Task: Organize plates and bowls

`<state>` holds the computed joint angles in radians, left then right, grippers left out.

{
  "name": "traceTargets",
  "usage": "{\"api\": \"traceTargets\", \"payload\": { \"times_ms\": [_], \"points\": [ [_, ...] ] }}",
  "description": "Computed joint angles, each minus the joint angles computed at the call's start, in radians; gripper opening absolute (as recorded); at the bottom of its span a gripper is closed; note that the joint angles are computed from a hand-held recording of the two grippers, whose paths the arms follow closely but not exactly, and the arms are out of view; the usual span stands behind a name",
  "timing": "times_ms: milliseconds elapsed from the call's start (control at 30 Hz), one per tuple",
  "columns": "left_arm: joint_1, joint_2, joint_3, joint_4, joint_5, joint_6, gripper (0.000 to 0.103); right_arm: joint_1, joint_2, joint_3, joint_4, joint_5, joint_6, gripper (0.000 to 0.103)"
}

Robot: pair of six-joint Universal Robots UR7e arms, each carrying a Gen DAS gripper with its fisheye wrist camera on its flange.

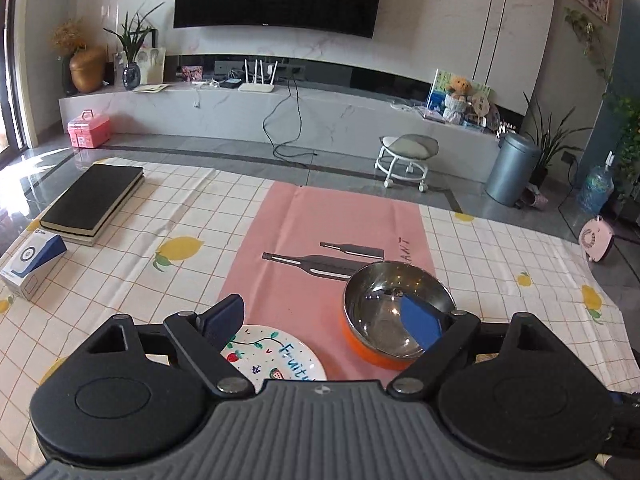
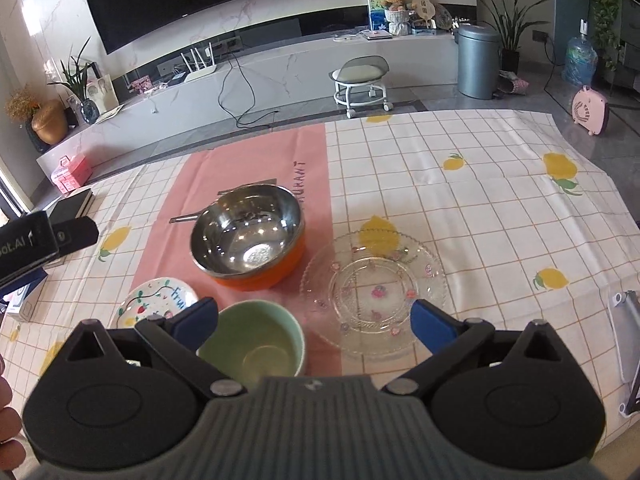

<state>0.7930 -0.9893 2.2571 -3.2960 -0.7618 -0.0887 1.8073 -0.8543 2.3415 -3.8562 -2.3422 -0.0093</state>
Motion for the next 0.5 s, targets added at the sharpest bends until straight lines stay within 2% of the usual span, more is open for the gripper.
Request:
{"api": "traceTargets", "payload": {
  "times_ms": [67,167,333,500],
  "points": [
    [0.021,0.031,-0.037,0.01,-0.013,0.037,0.103,-0.046,-0.031,-0.004,0.033,0.064,0.022,0.099],
    [0.05,0.065,-0.088,0.05,-0.035,0.054,0.103,-0.089,-0.046,-0.04,0.085,0.11,0.029,0.098],
    [0.1,0.108,-0.165,0.144,-0.109,0.048,0.103,-0.119,-0.016,-0.15,0.168,0.121,-0.012,0.097],
    [0.136,0.156,-0.224,0.202,-0.11,0.01,0.099,-0.15,0.025,-0.245,0.246,0.128,-0.015,0.093]
  ]
}}
